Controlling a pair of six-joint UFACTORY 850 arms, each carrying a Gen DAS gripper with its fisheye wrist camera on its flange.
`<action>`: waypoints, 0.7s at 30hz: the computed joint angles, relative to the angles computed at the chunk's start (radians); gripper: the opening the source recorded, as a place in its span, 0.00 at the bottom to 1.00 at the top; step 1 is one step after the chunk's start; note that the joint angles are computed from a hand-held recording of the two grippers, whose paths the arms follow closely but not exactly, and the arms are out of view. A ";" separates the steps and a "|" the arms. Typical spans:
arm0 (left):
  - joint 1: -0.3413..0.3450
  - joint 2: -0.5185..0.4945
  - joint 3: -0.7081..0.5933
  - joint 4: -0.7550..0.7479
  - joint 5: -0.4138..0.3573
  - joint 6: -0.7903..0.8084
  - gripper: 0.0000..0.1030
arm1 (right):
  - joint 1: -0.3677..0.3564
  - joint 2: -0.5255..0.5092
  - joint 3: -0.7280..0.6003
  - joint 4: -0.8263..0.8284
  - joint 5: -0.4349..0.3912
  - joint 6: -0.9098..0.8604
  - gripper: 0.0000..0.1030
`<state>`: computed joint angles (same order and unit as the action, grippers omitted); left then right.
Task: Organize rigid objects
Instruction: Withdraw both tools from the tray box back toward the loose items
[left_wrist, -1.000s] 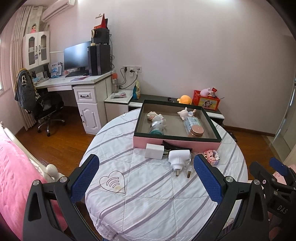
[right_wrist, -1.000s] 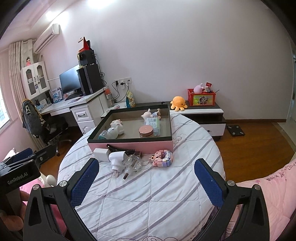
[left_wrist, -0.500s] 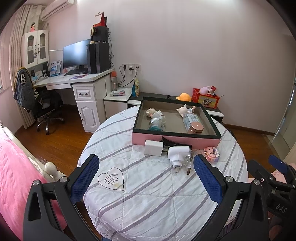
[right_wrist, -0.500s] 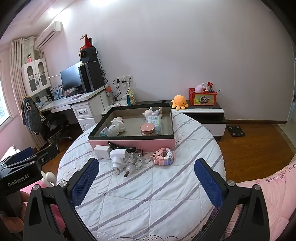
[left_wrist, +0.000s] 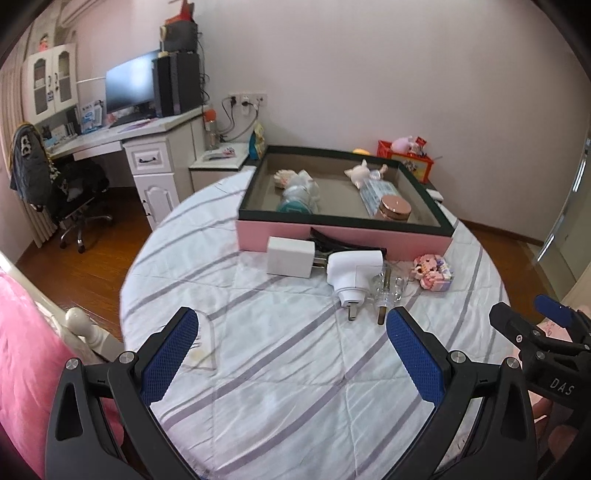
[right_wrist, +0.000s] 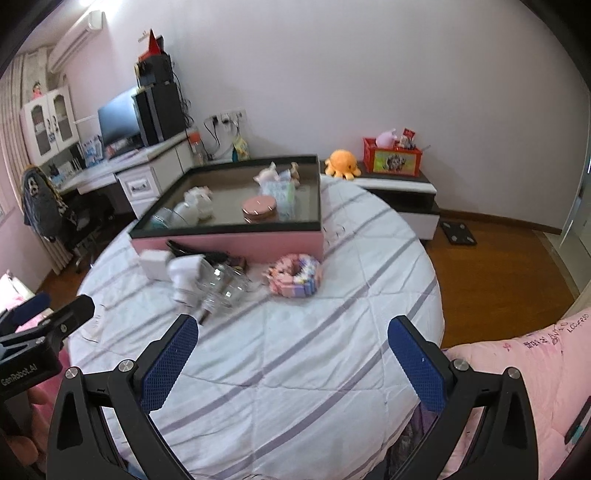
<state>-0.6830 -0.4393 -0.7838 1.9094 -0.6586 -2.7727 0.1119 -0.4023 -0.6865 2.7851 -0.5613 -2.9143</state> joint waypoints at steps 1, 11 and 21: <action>0.010 -0.017 -0.016 0.018 0.016 -0.005 1.00 | -0.001 -0.021 -0.021 0.002 0.017 -0.001 1.00; 0.101 -0.175 -0.192 0.120 0.157 -0.013 1.00 | 0.004 -0.169 -0.193 -0.004 0.128 0.003 1.00; 0.163 -0.250 -0.263 0.281 0.240 -0.172 0.86 | 0.016 -0.268 -0.325 -0.106 0.191 0.096 1.00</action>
<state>-0.5204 -0.6893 -1.0471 2.1901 -0.4190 -2.9446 0.1277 -0.6700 -1.0120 2.6794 -0.3703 -2.8185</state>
